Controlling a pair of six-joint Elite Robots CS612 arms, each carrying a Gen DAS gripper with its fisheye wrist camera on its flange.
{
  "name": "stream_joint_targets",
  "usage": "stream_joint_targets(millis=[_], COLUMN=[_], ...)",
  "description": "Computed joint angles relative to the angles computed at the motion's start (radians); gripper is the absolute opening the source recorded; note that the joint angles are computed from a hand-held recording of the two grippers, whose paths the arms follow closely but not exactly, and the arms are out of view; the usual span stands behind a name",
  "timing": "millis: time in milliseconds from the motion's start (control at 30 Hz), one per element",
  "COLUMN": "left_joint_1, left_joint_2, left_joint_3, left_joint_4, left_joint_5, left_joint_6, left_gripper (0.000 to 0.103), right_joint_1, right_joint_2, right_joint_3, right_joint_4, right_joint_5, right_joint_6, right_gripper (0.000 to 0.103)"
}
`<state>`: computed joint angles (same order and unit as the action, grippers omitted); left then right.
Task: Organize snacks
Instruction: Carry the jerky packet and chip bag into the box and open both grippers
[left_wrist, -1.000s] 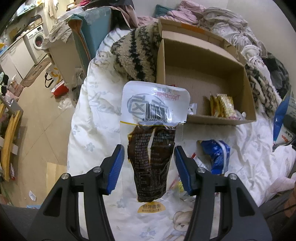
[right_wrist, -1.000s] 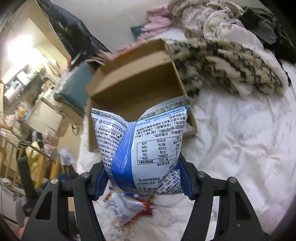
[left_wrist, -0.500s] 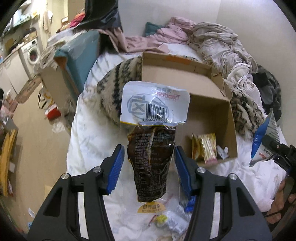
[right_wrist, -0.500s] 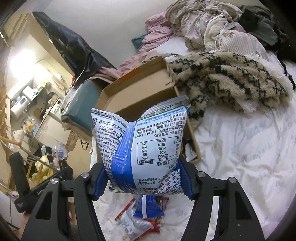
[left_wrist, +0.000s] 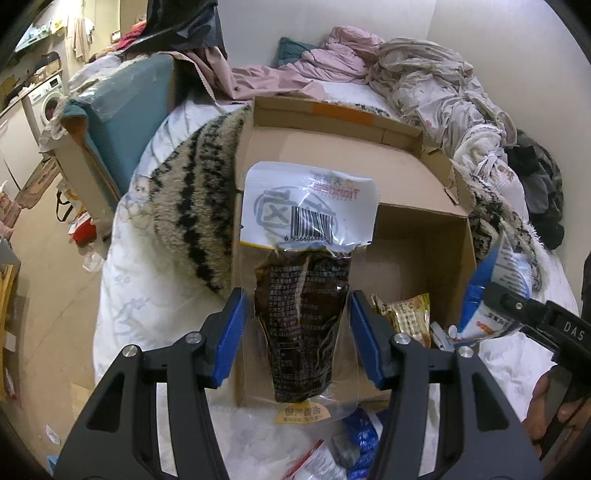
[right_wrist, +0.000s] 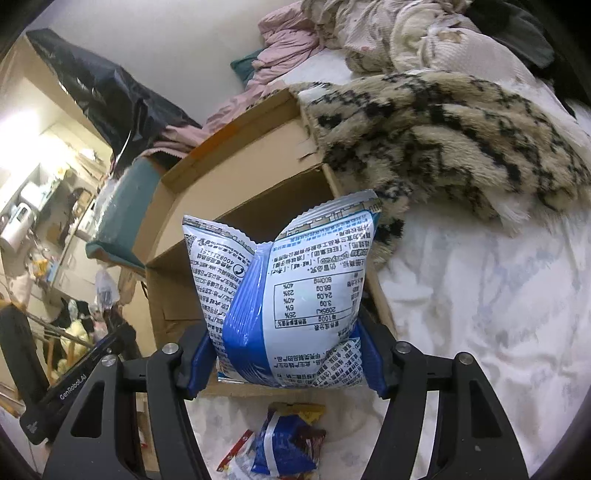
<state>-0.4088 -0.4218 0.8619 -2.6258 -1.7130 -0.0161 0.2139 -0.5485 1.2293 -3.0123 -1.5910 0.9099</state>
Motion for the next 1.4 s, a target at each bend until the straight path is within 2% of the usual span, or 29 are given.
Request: stream_joint_targets(millis=[100,167,200,233,267,367,400,533,700,900,967,1033,1100,1267,1400], left_joint_1=[-0.004,-0.006,-0.006,-0.008,-0.008,-0.007,-0.007,-0.007,-0.008,-0.011,-0.013,-0.014,-0.013,-0.007,-0.004], left_joint_2=[0.028,0.035,0.037,0.039,0.042,0.050,0.054,0.059,0.059,0.064,0.063,0.057,0.049,0.034,0.013], left_joint_3=[-0.041,-0.046,-0.045,-0.046,-0.050,-0.062,-0.069,-0.076,-0.075,-0.086,-0.087,-0.076,-0.057,-0.037,-0.001], left_joint_4=[0.035,0.032,0.022,0.021,0.027,0.054,0.069,0.095,0.091,0.107,0.118,0.103,0.073,0.059,0.035], left_joint_5=[-0.009,-0.008,-0.008,-0.006,-0.007,-0.018,-0.019,-0.019,-0.020,-0.009,0.005,0.011,0.010,-0.019,-0.006], left_joint_6=[0.014,0.014,0.018,0.029,0.038,0.045,0.042,0.048,0.048,0.044,0.053,0.057,0.053,0.046,0.054], left_gripper=[0.052,0.052,0.052,0.052,0.052,0.053,0.053,0.054,0.055,0.057,0.060,0.077,0.087,0.088,0.088], right_joint_1=[-0.008,-0.019,-0.019,-0.016,-0.013,-0.009,-0.007,-0.013,-0.015,-0.008,-0.004,0.001,0.005,0.015,0.023], right_joint_2=[0.028,0.054,0.063,0.071,0.074,0.079,0.077,0.074,0.051,0.011,-0.002,-0.014,-0.023,-0.035,-0.044], right_joint_3=[-0.054,-0.091,-0.102,-0.114,-0.123,-0.137,-0.137,-0.129,-0.083,-0.025,-0.002,0.018,0.033,0.053,0.064], right_joint_4=[0.056,0.075,0.067,0.063,0.067,0.061,0.074,0.095,0.086,0.075,0.057,0.040,0.036,0.031,0.035], right_joint_5=[0.033,0.092,0.088,0.054,0.027,-0.005,-0.011,0.057,0.081,0.086,0.081,0.076,0.072,0.070,0.059], right_joint_6=[-0.008,-0.006,-0.008,-0.018,-0.029,-0.067,-0.070,-0.055,-0.013,-0.004,-0.003,0.000,0.007,0.006,-0.001], right_gripper=[0.069,0.069,0.069,0.069,0.072,0.097,0.099,0.099,0.099,0.099,0.099,0.099,0.099,0.099,0.099])
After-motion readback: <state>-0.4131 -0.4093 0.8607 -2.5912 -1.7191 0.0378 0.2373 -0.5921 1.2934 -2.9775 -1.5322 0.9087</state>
